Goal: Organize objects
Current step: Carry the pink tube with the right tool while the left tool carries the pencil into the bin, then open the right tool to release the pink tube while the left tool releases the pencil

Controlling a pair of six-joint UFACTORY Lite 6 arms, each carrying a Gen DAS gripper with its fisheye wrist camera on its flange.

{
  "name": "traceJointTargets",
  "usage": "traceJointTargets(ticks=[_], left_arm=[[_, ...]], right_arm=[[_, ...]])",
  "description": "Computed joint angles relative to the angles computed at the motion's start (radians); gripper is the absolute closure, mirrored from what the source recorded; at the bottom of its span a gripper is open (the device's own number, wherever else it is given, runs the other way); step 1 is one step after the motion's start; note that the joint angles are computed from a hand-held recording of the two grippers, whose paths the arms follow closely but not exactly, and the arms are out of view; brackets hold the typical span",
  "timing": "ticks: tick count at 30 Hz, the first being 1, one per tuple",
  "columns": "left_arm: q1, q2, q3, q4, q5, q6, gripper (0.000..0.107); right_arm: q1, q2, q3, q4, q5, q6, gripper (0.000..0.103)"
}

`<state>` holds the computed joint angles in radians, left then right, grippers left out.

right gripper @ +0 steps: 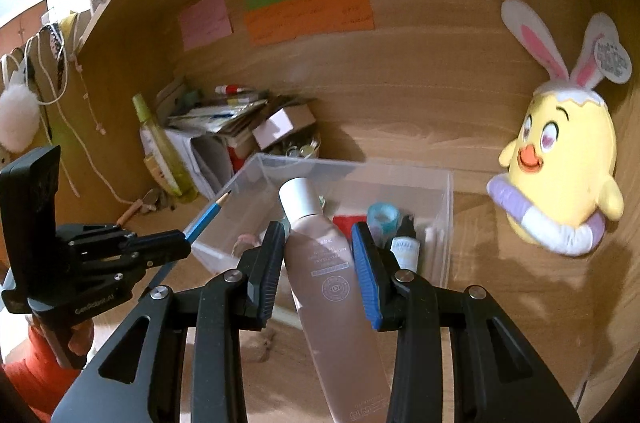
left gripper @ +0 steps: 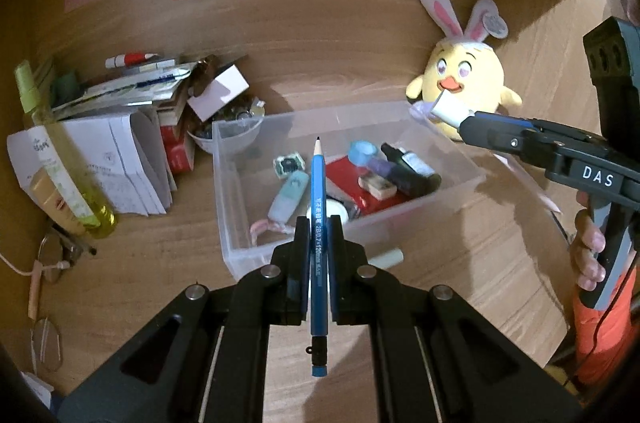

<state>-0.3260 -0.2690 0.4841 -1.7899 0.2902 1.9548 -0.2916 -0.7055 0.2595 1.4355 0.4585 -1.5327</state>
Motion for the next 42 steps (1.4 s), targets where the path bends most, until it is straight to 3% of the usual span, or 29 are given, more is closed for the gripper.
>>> traceJointTargets(ticks=[14,17,25,32,42], left_arm=[[-0.017,0.169,0.191,-0.017,-0.025,-0.024,0.1],[-0.025,0.221,0.234,-0.043,-0.04,-0.005,0.1],[-0.025,0.387,0.35,-0.029,-0.052,-0.046,0.1],[-0.016,0.526,0.464,0.105,-0.046,-0.194,0.1],[-0.043,0.59,0.513,0.181,-0.066,-0.266,0.1]], right_arm=[[0.123,0.217,0.157,0.205,-0.142,-0.174,0.071],[0.163,0.292,0.193,0.337,-0.194,-0.298,0.071],[0.218,0.521,0.271,0.717,-0.196,-0.654,0.071],[0.252,0.693,0.324,0.932,-0.205,-0.889,0.073],[0.281,0.695,0.33,1.049,-0.237,-1.012,0.073]])
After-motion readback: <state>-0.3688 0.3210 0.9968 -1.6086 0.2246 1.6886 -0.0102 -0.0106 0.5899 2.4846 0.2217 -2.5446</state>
